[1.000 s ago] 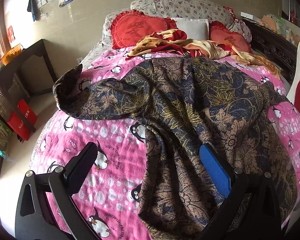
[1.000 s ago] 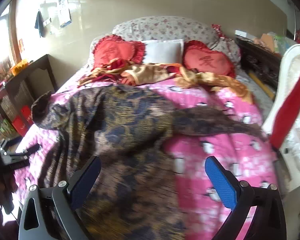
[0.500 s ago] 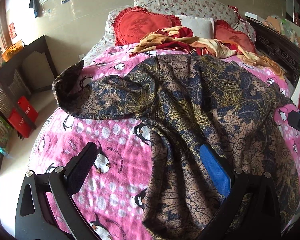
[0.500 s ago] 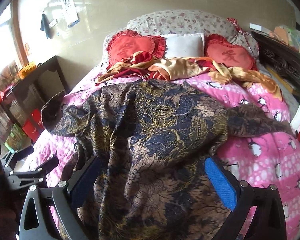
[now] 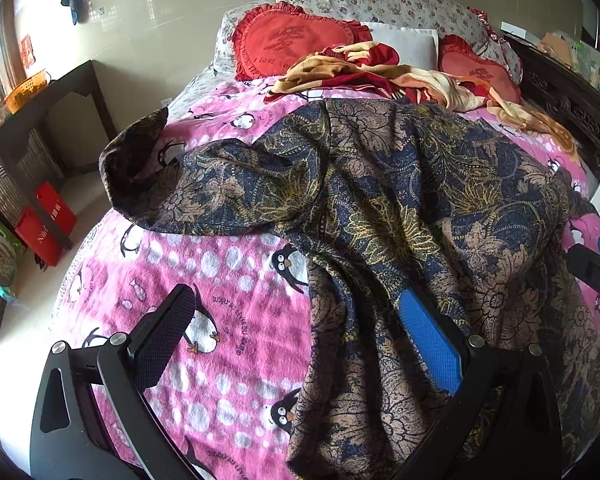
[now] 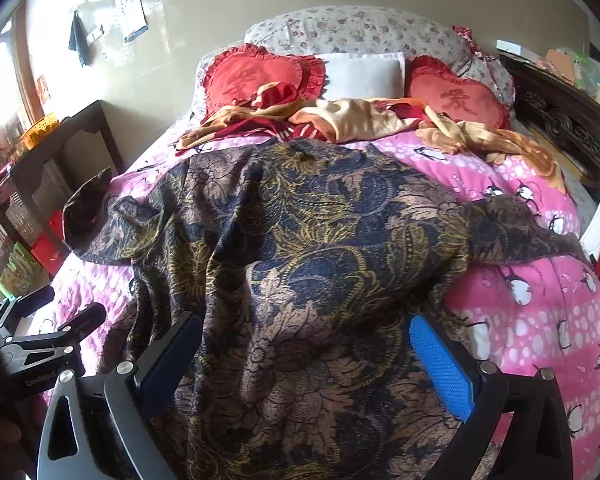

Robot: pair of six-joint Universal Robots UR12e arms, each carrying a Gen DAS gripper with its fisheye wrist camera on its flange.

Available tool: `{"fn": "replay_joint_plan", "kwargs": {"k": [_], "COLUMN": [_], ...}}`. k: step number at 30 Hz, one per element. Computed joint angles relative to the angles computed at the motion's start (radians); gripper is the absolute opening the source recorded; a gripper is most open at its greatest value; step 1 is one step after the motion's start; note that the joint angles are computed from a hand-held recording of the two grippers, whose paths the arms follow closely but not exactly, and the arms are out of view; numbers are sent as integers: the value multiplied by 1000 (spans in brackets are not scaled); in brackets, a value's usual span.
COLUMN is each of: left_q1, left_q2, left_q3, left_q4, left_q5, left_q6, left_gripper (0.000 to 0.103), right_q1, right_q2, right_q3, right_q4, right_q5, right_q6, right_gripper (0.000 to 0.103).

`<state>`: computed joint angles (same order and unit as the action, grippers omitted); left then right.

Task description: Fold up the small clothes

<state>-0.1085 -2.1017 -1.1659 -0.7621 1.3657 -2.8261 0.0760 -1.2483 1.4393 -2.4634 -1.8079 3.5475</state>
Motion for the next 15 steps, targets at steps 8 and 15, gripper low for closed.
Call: {"fn": "replay_joint_plan", "kwargs": {"k": [8, 15], "left_q1": [-1, 0], "left_q2": [-7, -13], "left_q3": [9, 17], "left_q4": [-14, -18], "left_q5": [4, 8], "left_q6": [-5, -9], "left_gripper": [102, 102], "right_q1": [9, 9], "right_q2": [20, 27], "right_q3": [-20, -27], "right_q4": [17, 27], "right_q5": [-18, -17], "right_q6": [-8, -11], "right_gripper": [103, 103]}}
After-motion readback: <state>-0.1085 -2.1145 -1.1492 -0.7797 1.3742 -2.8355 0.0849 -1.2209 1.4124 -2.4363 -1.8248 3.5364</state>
